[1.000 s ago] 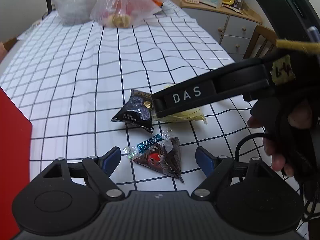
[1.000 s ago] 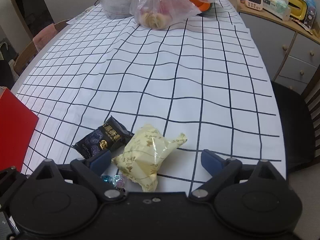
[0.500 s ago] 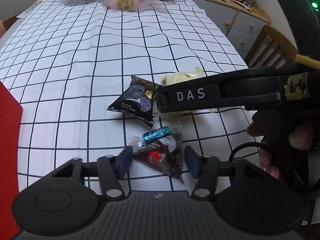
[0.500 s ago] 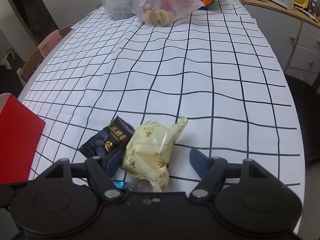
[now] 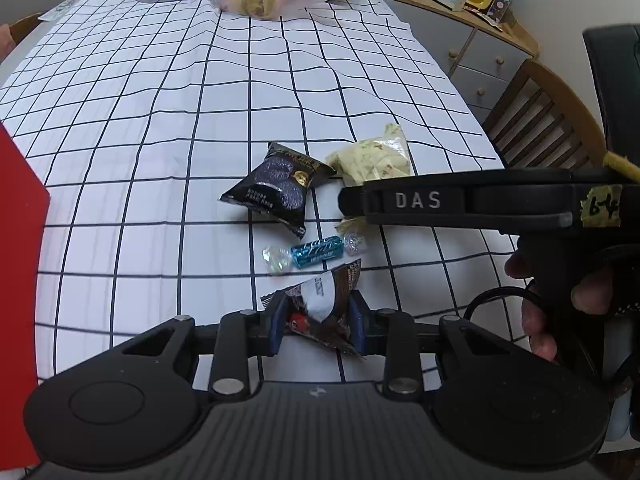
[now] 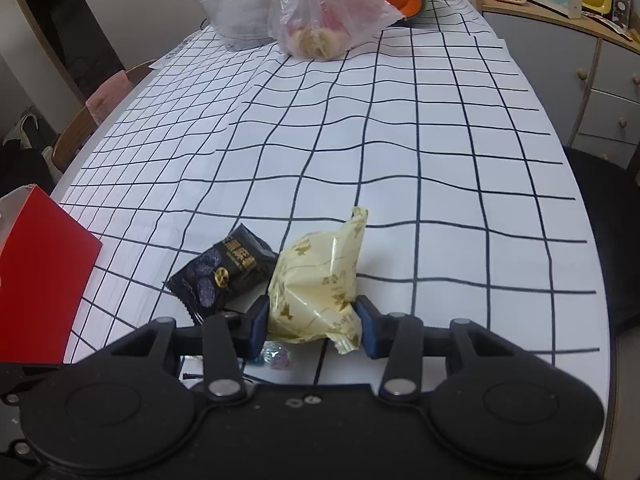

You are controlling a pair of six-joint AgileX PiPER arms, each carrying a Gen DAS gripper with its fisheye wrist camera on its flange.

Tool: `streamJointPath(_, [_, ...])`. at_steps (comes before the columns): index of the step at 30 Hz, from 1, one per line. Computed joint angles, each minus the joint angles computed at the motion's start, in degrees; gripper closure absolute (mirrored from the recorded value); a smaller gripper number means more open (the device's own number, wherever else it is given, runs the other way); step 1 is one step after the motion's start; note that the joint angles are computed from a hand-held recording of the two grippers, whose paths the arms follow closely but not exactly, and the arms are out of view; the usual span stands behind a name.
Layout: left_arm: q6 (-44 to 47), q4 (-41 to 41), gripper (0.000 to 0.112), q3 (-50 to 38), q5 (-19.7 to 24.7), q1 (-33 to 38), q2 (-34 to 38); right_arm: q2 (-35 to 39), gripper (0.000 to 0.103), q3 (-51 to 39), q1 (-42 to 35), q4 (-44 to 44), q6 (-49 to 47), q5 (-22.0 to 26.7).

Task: Organize snacks
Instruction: 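Grasp the cream bag with the right gripper while the left grasps the brown candy packet, then carry the cream bag in the right gripper while the left carries the brown packet over the box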

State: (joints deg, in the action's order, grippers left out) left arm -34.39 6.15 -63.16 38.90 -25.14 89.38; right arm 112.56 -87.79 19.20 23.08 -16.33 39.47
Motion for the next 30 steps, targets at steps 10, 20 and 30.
streamJointPath(10, [-0.66,-1.17,0.085,3.81,1.79,-0.73,-5.66,-8.4,0.06,9.14,-2.15,3.75,-4.76,-1.81])
streamJointPath(20, [-1.42,-2.03,0.086,7.9,5.66,-1.36,-14.8,-18.76,0.06,17.17,-0.51,4.88,-5.8,-1.82])
streamJointPath(30, [3.61,-3.91,0.086,10.05,11.33,3.08,-26.87,-26.84,0.06,19.19,6.72,-0.51,2.99,-0.71])
